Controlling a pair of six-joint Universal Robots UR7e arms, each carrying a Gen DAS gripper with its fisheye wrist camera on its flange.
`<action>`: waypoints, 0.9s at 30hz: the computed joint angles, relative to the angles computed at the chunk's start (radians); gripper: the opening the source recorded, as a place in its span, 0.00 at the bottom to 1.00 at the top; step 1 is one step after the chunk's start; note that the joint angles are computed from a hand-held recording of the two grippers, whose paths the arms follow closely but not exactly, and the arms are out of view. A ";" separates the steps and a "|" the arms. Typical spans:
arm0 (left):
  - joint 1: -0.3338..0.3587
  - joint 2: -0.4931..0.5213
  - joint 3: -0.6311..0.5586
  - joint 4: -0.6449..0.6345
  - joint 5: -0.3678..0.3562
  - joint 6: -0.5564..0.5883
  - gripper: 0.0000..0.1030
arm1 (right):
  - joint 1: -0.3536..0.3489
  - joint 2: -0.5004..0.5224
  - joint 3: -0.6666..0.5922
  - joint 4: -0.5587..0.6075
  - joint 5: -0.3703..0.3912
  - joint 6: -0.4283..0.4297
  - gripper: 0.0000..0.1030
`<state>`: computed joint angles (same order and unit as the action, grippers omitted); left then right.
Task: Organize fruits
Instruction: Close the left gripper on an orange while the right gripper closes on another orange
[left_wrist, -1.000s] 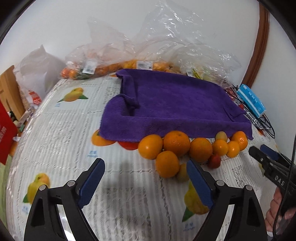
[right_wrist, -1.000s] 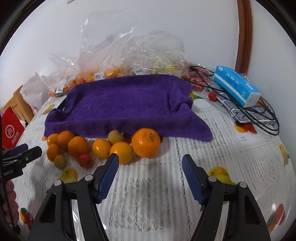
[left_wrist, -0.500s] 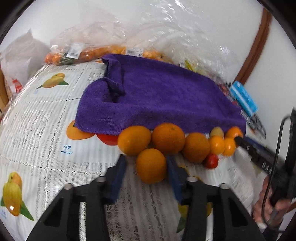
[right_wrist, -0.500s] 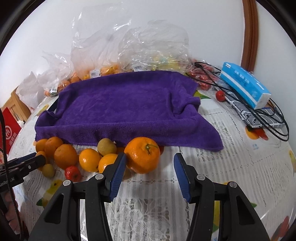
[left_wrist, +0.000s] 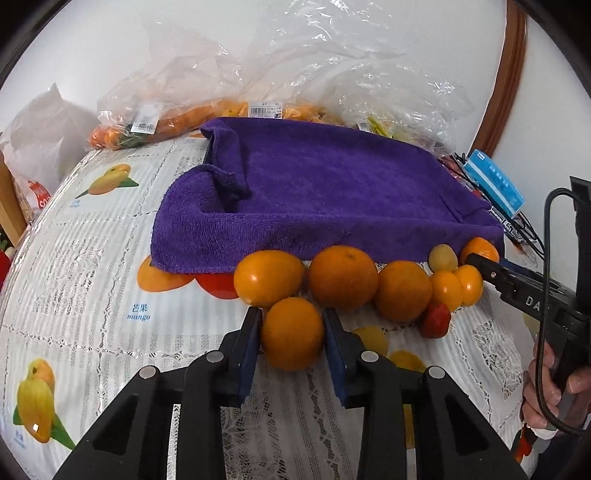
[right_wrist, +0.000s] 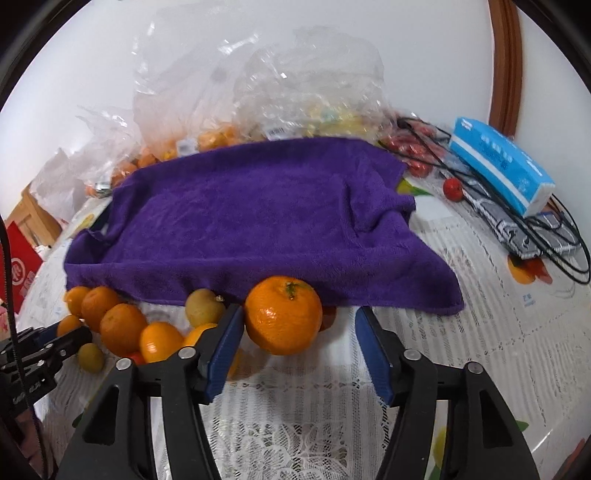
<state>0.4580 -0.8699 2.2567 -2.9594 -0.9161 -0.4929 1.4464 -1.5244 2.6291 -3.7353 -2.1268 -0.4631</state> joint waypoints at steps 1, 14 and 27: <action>0.002 -0.001 0.001 -0.007 -0.006 0.003 0.32 | -0.004 0.003 -0.001 0.000 -0.002 0.010 0.62; 0.023 -0.008 0.007 -0.058 -0.046 0.015 0.29 | -0.041 -0.031 0.006 0.041 0.022 0.048 0.55; 0.035 -0.013 0.021 -0.107 -0.096 0.038 0.29 | -0.044 -0.033 0.012 0.018 0.012 0.063 0.42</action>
<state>0.4926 -0.8831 2.2774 -3.0666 -1.0124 -0.4547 1.4021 -1.5572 2.6410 -3.7173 -2.1147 -0.3997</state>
